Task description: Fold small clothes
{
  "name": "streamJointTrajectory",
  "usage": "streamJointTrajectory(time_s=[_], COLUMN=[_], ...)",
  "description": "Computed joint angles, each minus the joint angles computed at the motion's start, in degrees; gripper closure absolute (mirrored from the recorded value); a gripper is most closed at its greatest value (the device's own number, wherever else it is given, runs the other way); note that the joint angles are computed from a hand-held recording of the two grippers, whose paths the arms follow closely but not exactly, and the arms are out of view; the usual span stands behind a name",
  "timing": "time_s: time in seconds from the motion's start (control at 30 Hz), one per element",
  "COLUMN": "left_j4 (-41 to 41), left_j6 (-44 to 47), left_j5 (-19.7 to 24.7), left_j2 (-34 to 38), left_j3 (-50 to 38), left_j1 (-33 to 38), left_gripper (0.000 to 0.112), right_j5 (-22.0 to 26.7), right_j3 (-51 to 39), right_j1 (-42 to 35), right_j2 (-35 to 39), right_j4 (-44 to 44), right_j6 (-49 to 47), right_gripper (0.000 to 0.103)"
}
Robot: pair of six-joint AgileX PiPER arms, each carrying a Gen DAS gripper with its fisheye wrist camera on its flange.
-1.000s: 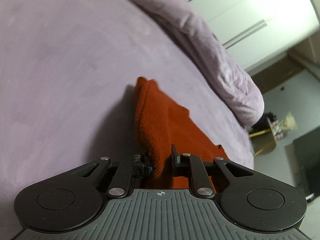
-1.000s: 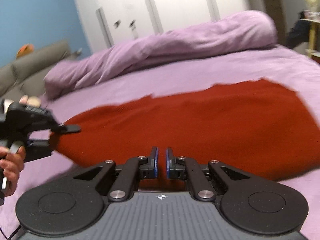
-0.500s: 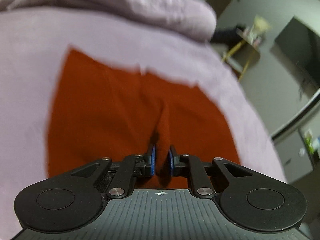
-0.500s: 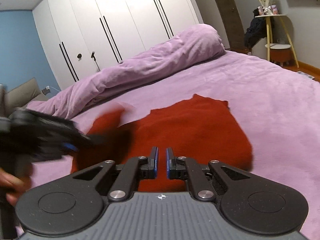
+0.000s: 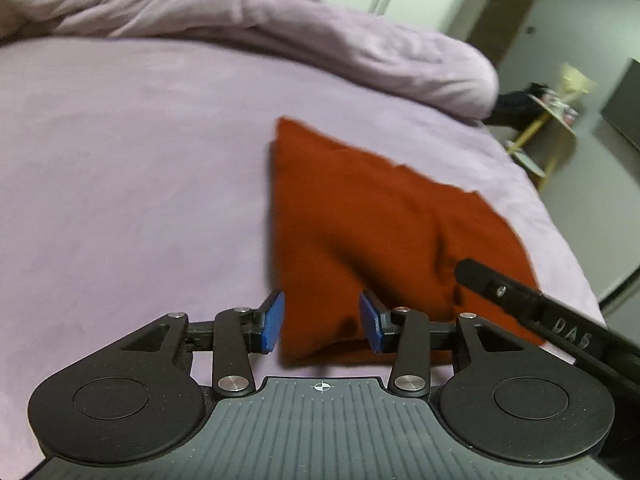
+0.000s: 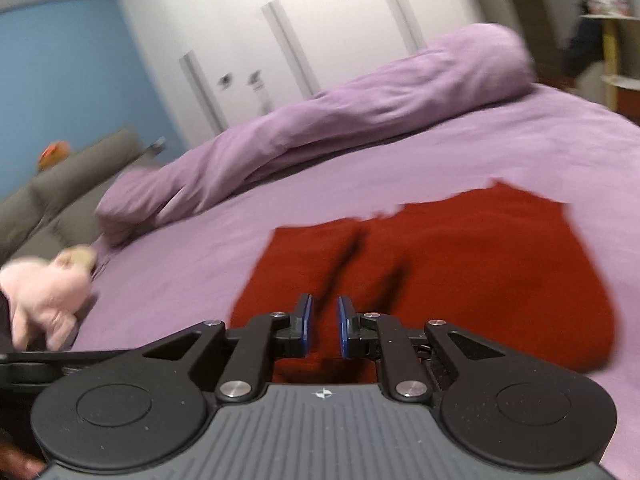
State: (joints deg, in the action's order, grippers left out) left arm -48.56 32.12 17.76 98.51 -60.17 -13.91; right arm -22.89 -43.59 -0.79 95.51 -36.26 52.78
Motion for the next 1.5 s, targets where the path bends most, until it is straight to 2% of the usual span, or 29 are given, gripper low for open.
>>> streamJointTrajectory(time_s=[0.03, 0.1, 0.17, 0.2, 0.23, 0.3, 0.33, 0.37, 0.4, 0.43, 0.47, 0.57, 0.63, 0.7, 0.77, 0.8, 0.83, 0.87, 0.93, 0.97, 1.0, 1.03, 1.1, 1.13, 1.23, 1.3, 1.33, 1.37, 1.5], left_j4=[-2.0, 0.3, 2.2, 0.5, -3.5, -7.9, -10.0, -10.7, -11.0, -11.2, -10.4, -7.2, -5.7, -4.4, -5.4, -6.1, -7.0, -7.4, -8.6, -8.3, -7.0, -6.5, -5.7, -6.4, -8.1, -9.2, -9.2, -9.2, -6.2], left_j6=[1.6, -0.4, -1.2, 1.0, 5.4, 9.6, 11.3, 11.6, 11.8, 12.1, 11.8, 10.0, 9.5, 8.9, 10.1, 10.8, 11.6, 11.8, 12.9, 12.9, 11.7, 11.5, 10.7, 11.2, 12.5, 13.0, 13.0, 13.1, 11.5], left_j5=[0.2, 0.4, 1.8, 2.2, 1.9, 1.5, 2.1, 2.8, 3.3, 3.5, 3.9, 4.5, 5.3, 5.7, 5.9, 6.0, 6.1, 6.1, 6.6, 6.7, 6.6, 6.7, 7.0, 6.6, 7.0, 7.4, 7.1, 6.6, 4.8], left_j2=[0.7, 2.6, 4.8, 5.2, 5.1, 5.0, 4.9, 5.3, 5.2, 5.0, 4.9, 4.3, 3.9, 3.4, 3.0, 2.9, 2.9, 3.0, 3.3, 3.6, 4.1, 4.6, 5.7, 5.7, 5.4, 5.3, 5.1, 5.0, 5.0], left_j3=[0.0, -1.0, -2.7, -2.5, -1.4, -0.4, 0.1, -0.2, -0.1, 0.3, 0.2, 0.0, 0.0, 0.1, 0.1, 0.1, 0.0, -0.1, -0.4, -0.6, -1.0, -1.3, -1.9, -1.6, -1.1, -0.7, -0.5, -0.3, -0.2], left_j1=[0.6, 0.8, 0.9, 1.2, 1.9, 2.6, 3.2, 3.5, 3.9, 4.1, 4.2, 4.2, 4.3, 4.5, 4.7, 4.8, 4.9, 4.8, 4.8, 4.7, 4.3, 4.1, 3.9, 3.9, 4.6, 5.0, 4.8, 4.5, 2.9], left_gripper=[0.065, 0.064, 0.064, 0.064, 0.063, 0.061, 0.061, 0.061, 0.061, 0.061, 0.06, 0.06, 0.059, 0.059, 0.059, 0.059, 0.059, 0.058, 0.057, 0.056, 0.056, 0.056, 0.056, 0.056, 0.056, 0.056, 0.056, 0.055, 0.053], right_j5=[2.1, 6.4, 15.3, 17.6, 17.6, 12.3, 10.1, 5.8, 1.5, -2.8, -4.9, -7.9, -5.6, -4.5, 0.0, 0.0, -2.2, -6.7, -18.2, -21.7, -23.0, -22.0, -14.0, -11.5, -12.1, -12.2, -10.9, -9.7, -11.7], right_j3=[-2.0, -5.3, -9.3, -10.1, -9.7, -7.4, -6.2, -4.6, -3.4, -3.0, -3.4, -7.9, -11.2, -15.2, -16.0, -15.9, -15.8, -16.2, -16.1, -15.1, -14.0, -13.7, -12.7, -12.0, -12.2, -11.2, -12.0, -13.7, -26.8], right_j1=[1.2, 2.7, 3.6, 3.2, 1.8, -1.8, -3.2, -5.2, -6.7, -8.1, -8.7, -7.9, -5.9, -4.5, -2.1, -1.7, -2.5, -4.5, -10.6, -12.9, -14.2, -14.6, -13.2, -12.1, -12.5, -13.4, -13.2, -13.0, -12.2], right_j2=[1.4, 4.3, 7.8, 9.5, 9.7, 7.9, 6.4, 5.0, 4.3, 4.1, 4.3, 7.1, 8.9, 12.1, 12.7, 12.3, 12.0, 12.3, 14.1, 15.4, 16.2, 17.0, 16.6, 16.1, 14.2, 12.7, 12.7, 13.3, 21.6], right_j4=[-1.6, -4.6, -14.4, -19.7, -23.9, -28.0, -27.4, -25.5, -23.2, -23.1, -24.5, -31.6, -36.5, -46.0, -48.0, -49.3, -50.0, -51.4, -48.8, -45.5, -43.9, -43.8, -45.9, -44.7, -46.2, -40.3, -38.4, -38.2, -51.1], right_j6=[1.2, 2.3, 11.2, 16.9, 22.6, 27.4, 26.3, 23.0, 19.4, 18.0, 18.5, 20.8, 21.7, 27.2, 25.1, 25.0, 27.3, 31.7, 39.5, 42.9, 45.0, 45.4, 41.9, 40.6, 43.6, 39.3, 38.7, 40.5, 58.1], right_gripper=[0.09, 0.091, 0.094, 0.094, 0.094, 0.091, 0.089, 0.086, 0.08, 0.068, 0.057, 0.054, 0.053, 0.058, 0.091, 0.092, 0.093, 0.093, 0.093, 0.093, 0.093, 0.094, 0.095, 0.093, 0.077, 0.064, 0.046, 0.036, 0.035])
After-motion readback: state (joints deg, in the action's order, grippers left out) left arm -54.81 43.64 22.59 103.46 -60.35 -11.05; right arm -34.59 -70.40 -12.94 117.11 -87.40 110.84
